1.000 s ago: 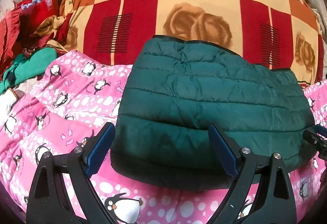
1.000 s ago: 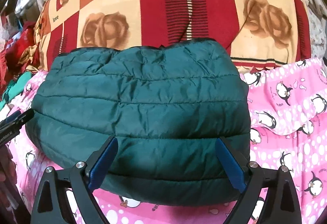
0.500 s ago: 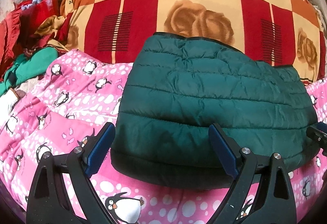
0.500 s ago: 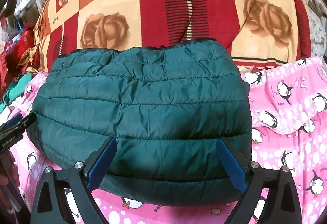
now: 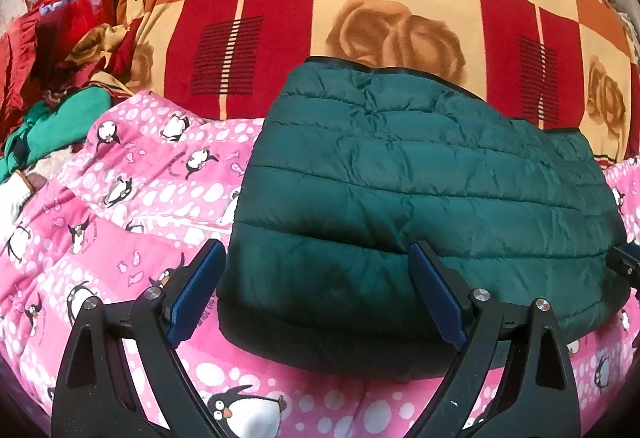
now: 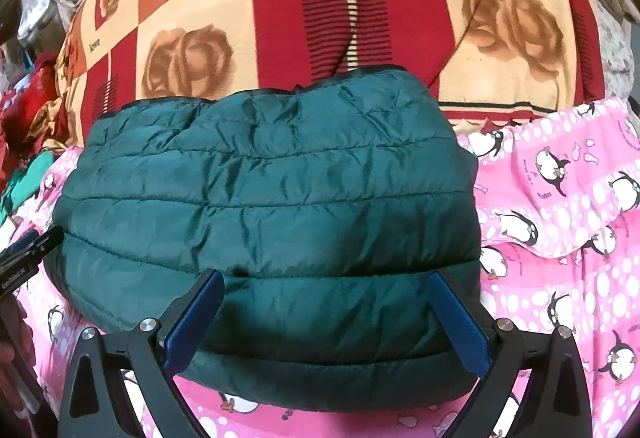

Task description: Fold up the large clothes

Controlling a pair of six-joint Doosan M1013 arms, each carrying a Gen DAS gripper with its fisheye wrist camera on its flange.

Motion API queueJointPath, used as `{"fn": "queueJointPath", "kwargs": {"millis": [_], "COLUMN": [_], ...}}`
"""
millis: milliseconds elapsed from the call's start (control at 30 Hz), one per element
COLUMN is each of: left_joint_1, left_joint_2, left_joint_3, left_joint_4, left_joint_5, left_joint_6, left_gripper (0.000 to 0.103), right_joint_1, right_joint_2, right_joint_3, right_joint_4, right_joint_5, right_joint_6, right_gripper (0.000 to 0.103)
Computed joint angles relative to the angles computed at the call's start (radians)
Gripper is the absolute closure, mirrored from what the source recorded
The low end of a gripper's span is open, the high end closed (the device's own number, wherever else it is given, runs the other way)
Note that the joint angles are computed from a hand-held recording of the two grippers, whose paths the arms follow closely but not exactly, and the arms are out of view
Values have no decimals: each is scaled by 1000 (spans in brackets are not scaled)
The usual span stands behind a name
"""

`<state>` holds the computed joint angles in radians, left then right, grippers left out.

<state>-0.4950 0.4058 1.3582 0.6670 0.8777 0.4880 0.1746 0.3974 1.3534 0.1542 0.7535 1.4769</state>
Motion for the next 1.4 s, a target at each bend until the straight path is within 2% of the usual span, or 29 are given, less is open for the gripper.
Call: {"fn": "queueJointPath", "kwargs": {"millis": [233,533,733,833,1000,1067,1133,1300,1400], "left_joint_1": [17,53,68,81,121,147,167,201,215], "left_joint_2": [4,4,9,14,20,24,31,47,60], "left_joint_3": [-4,-2,-8,-12,-12,-11,-14,-11,-19], "left_joint_4": [-39,-146,-177,-218,-373,-501,-586,-802,-906], "left_joint_5": [-14,-72,-87,-106,-170,-200,-208,-253,-256], "left_joint_6": [15,54,83,119,207,286,336,508,579], "left_gripper": [10,10,10,10,10,9,1,1,0], "right_joint_1": [-5,-19,-39,-58,-94,-110,-123,-148,-159], "right_joint_2": [11,28,41,56,90,110,127,180,213], "right_joint_3": [-11,-31,-49,-67,-96,-115,-132,-188,-226], "right_joint_4": [-14,-16,2,65,183,239,298,406,464], "right_joint_5": [4,10,18,48,99,133,163,240,296], "right_joint_6": [16,31,54,37,41,29,0,-61,-98], "right_gripper": [2,1,1,0,0,0,0,0,0]}}
